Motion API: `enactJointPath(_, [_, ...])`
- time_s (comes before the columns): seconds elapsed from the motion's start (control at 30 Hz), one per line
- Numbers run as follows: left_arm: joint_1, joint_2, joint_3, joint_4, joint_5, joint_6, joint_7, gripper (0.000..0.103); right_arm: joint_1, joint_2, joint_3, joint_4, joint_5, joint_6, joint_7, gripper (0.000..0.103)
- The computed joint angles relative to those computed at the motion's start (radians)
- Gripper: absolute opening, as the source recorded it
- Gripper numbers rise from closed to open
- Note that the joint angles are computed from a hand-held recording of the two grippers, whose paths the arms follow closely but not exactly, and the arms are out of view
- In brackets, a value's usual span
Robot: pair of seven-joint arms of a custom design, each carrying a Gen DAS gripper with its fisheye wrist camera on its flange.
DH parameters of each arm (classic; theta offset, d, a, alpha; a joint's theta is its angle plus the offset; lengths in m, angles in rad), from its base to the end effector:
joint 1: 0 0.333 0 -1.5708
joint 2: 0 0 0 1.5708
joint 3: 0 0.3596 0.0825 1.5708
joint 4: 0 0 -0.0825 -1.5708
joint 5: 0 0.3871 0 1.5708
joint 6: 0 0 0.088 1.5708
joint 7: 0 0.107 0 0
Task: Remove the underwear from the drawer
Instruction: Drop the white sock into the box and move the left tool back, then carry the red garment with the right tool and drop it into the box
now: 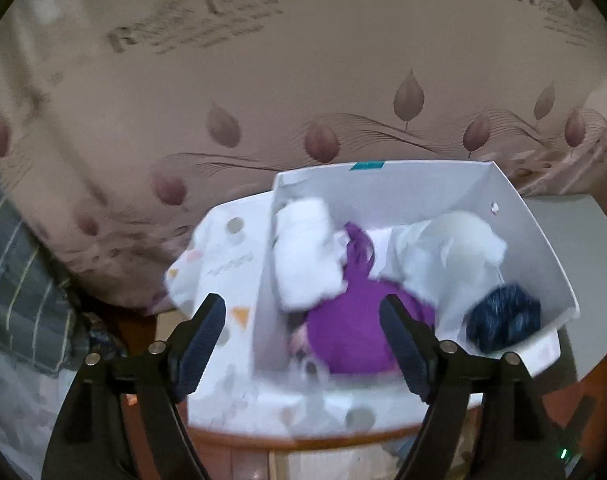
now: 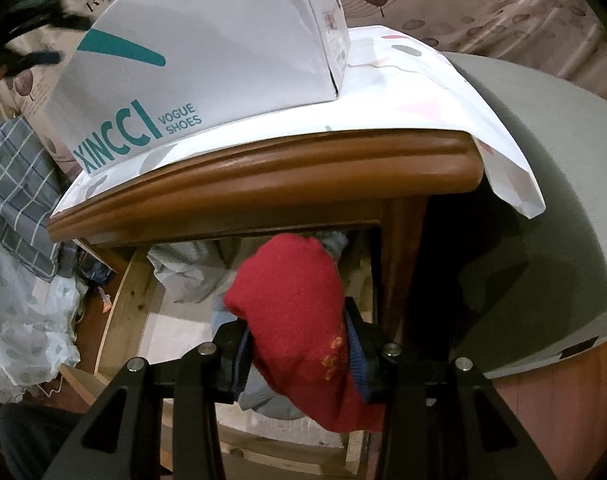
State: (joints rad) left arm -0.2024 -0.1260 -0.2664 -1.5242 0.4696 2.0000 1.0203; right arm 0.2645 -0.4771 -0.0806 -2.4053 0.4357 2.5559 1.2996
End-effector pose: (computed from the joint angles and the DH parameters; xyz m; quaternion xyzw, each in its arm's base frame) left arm 0.4856 -0.2318 0.8142 -0.6576 0.6523 -0.2076 0.3147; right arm 0.4286 0.0677 0.5951 -0.7138 0.6056 -0.0925 0.3393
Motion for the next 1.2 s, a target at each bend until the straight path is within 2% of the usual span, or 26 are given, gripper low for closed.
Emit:
enactJointPath(0.17, [0.033, -0.246, -0.002, -0.323, -0.017, 0.078, -0.118, 0.08, 0.001, -0.004, 0.004, -0.005, -0.003, 0.015, -0.003, 0.04])
enactJointPath(0.3, [0.09, -0.391, -0.031, -0.517, -0.007, 0.099, -0.234, 0.08, 0.012, -0.04, 0.011, -0.025, -0.02, 0.052, -0.031, 0.04])
enactJointPath(0.4, [0.117, -0.459, -0.031, -0.631, -0.037, 0.11, -0.299, 0.08, 0.024, -0.069, 0.013, -0.033, -0.039, 0.071, -0.051, 0.04])
enactJointPath(0.57, [0.161, -0.494, -0.058, -0.737, -0.019, 0.118, -0.367, 0.08, 0.016, -0.089, 0.011, 0.023, -0.075, -0.001, -0.021, 0.04])
enactJointPath(0.67, [0.166, -0.505, -0.056, -0.786, -0.006, 0.145, -0.389, 0.08, -0.006, -0.101, 0.018, 0.08, -0.12, -0.047, -0.014, 0.04])
enactJointPath(0.87, [0.174, -0.558, -0.04, -0.864, -0.03, 0.15, -0.417, 0.081, -0.025, -0.058, 0.013, 0.281, -0.15, -0.127, -0.003, 0.04])
enactJointPath(0.97, [0.197, -0.578, -0.051, -0.877, -0.007, 0.144, -0.443, 0.083, -0.02, -0.005, 0.01, 0.408, -0.144, -0.138, -0.012, 0.04])
enactJointPath(1.07, [0.195, -0.589, -0.033, -0.891, -0.025, 0.156, -0.452, 0.083, -0.029, 0.068, 0.033, 0.535, -0.168, -0.149, -0.01, 0.04])
enactJointPath(1.2, [0.203, -0.597, -0.026, -0.9, -0.04, 0.16, -0.454, 0.084, -0.025, 0.189, 0.052, 0.707, -0.168, -0.214, -0.002, 0.04])
